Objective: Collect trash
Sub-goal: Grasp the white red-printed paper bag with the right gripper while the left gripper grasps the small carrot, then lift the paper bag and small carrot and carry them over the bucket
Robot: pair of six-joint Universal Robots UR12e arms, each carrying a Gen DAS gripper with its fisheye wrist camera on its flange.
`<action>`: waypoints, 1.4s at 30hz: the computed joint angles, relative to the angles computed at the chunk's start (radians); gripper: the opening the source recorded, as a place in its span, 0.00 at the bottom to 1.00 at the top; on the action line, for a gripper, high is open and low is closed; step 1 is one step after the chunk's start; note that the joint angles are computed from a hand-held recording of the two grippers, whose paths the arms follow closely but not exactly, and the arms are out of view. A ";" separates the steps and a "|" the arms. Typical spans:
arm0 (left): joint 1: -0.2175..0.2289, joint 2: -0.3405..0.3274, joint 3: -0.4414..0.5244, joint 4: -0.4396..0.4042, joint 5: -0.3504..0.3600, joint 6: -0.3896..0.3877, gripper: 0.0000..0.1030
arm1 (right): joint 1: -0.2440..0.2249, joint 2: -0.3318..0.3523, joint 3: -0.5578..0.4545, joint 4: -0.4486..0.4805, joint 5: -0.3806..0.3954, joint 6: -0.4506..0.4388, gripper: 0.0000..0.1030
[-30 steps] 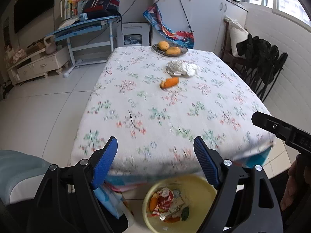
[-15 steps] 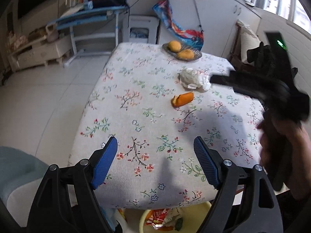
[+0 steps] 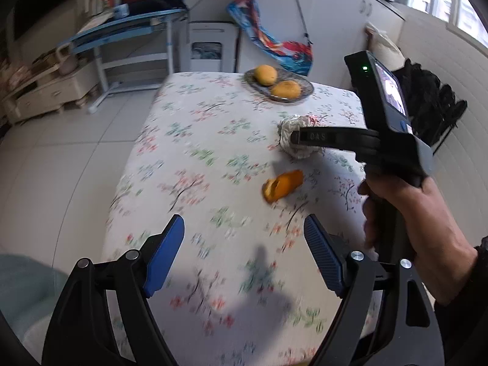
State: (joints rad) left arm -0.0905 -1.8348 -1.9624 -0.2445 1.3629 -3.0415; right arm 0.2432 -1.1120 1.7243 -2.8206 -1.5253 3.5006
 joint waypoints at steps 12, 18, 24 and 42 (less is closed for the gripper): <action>-0.059 -0.122 0.144 -0.057 0.000 0.196 0.68 | -0.081 -0.174 0.213 -0.032 0.123 0.014 0.29; -0.071 -0.146 0.168 -0.110 0.022 0.203 0.32 | -0.091 -0.187 0.236 -0.037 0.148 0.053 0.30; -0.068 -0.134 0.145 -0.083 0.008 0.192 0.16 | -0.081 -0.191 0.251 -0.076 0.183 0.083 0.30; -0.010 0.056 -0.088 0.115 0.017 0.016 0.15 | 0.001 -0.230 0.353 -0.359 0.151 0.099 0.30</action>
